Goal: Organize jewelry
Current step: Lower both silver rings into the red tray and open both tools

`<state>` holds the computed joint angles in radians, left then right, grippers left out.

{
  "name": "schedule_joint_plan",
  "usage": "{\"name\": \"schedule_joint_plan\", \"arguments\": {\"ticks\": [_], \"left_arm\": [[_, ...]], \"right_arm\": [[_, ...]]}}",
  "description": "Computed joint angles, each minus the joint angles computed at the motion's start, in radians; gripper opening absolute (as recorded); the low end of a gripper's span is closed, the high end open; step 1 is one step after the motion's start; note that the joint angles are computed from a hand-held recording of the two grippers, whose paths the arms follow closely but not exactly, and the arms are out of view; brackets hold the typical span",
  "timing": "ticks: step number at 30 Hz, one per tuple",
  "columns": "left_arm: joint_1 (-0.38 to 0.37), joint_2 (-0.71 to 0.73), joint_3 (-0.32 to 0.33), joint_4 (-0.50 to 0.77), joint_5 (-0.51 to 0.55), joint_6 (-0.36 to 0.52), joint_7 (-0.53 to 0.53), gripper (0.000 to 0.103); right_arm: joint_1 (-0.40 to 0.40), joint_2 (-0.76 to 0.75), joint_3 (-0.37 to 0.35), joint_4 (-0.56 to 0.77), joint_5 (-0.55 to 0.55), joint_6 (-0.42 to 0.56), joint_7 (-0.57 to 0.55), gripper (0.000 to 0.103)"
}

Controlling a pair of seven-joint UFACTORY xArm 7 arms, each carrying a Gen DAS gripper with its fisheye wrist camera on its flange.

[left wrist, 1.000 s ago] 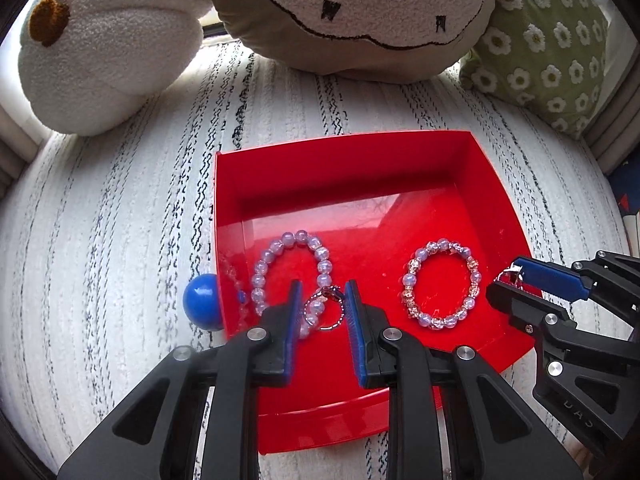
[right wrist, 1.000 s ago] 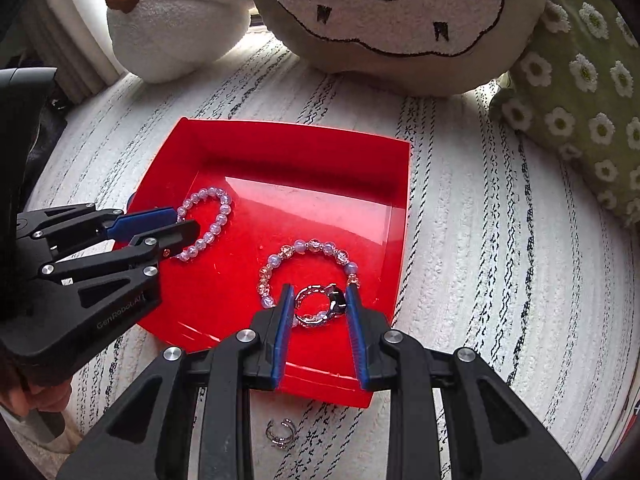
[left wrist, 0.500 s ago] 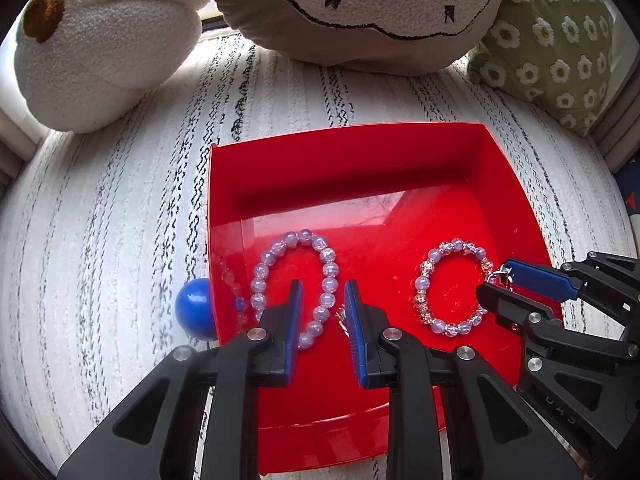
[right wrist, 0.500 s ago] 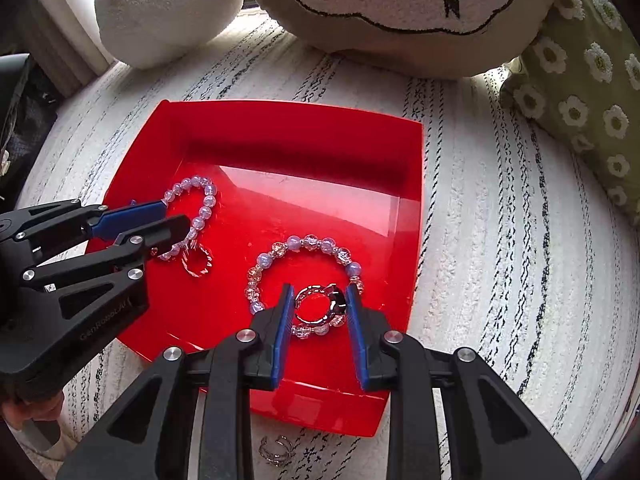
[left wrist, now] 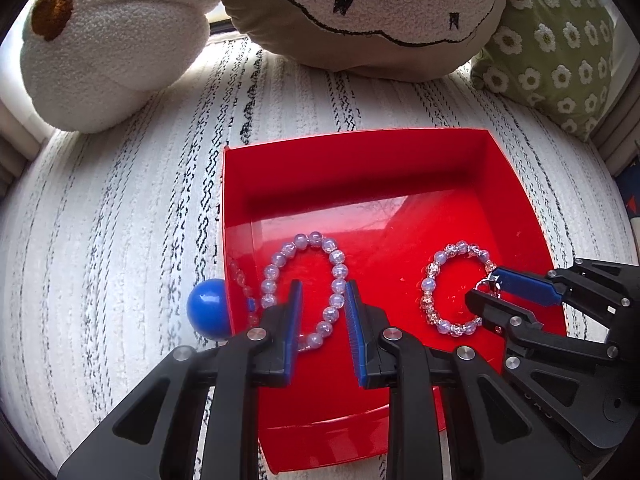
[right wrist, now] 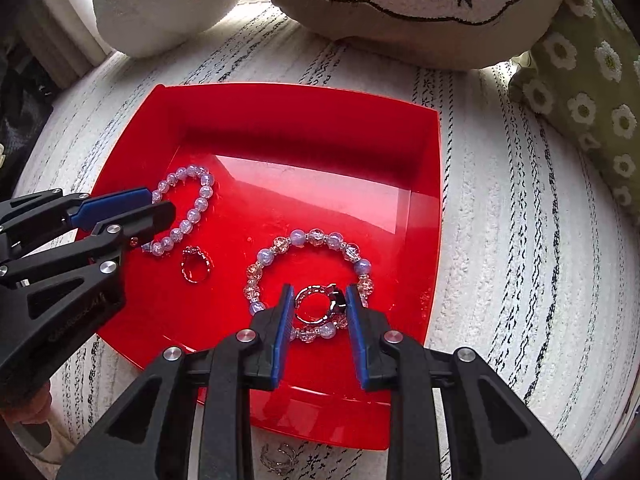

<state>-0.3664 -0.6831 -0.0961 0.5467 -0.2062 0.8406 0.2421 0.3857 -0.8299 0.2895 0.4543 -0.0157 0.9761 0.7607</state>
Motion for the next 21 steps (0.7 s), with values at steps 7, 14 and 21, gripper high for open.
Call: {"name": "schedule_joint_plan", "arguments": {"ticks": [7,14,21], "left_arm": [[-0.006,-0.025,0.001,-0.002,-0.003,0.007,0.003,0.020],[-0.004,-0.021,0.006,0.004,-0.007,0.014,0.002,0.020],[-0.004,-0.028,0.006,0.010,-0.011,0.014,0.006,0.020]], "right_arm": [[-0.003,0.009,0.003,0.003,-0.007,-0.002,0.004,0.026],[-0.004,0.012,0.005,0.008,-0.012,0.006,0.009,0.026],[-0.006,0.009,0.008,0.006,-0.016,0.007,0.020,0.026]]}}
